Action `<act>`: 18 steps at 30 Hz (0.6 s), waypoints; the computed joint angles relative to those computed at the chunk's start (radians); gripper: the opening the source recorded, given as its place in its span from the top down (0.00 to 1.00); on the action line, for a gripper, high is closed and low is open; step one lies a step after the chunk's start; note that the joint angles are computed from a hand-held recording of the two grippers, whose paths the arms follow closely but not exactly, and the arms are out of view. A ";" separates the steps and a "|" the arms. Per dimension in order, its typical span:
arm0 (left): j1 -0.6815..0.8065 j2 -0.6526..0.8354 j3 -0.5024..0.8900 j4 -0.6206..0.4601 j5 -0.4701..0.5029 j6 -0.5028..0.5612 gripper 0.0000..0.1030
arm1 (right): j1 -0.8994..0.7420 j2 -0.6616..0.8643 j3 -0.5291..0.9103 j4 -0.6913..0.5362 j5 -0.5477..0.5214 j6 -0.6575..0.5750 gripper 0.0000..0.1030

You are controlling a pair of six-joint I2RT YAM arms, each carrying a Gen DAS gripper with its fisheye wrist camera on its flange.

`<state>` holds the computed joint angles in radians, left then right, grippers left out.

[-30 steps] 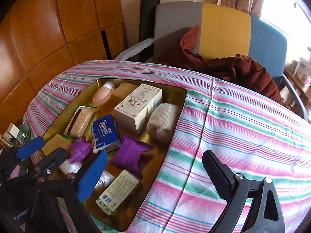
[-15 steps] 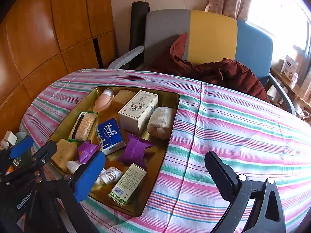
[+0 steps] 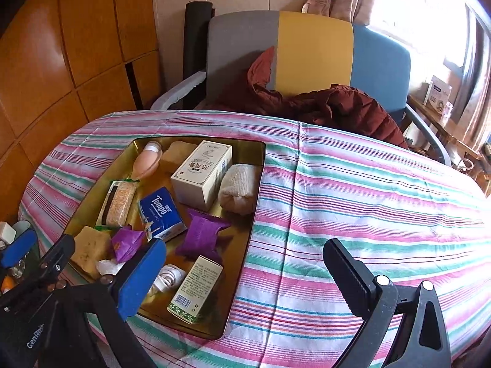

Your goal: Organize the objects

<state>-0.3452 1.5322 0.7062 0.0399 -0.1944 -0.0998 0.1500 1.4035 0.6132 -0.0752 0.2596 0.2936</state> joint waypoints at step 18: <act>0.007 0.032 0.031 -0.040 -0.018 0.008 0.33 | 0.030 0.031 0.014 -0.012 0.063 0.033 0.00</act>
<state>-0.3383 1.5640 0.7369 -0.0003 -0.2127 -0.0917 0.1796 1.4344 0.6269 -0.0872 0.3229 0.3262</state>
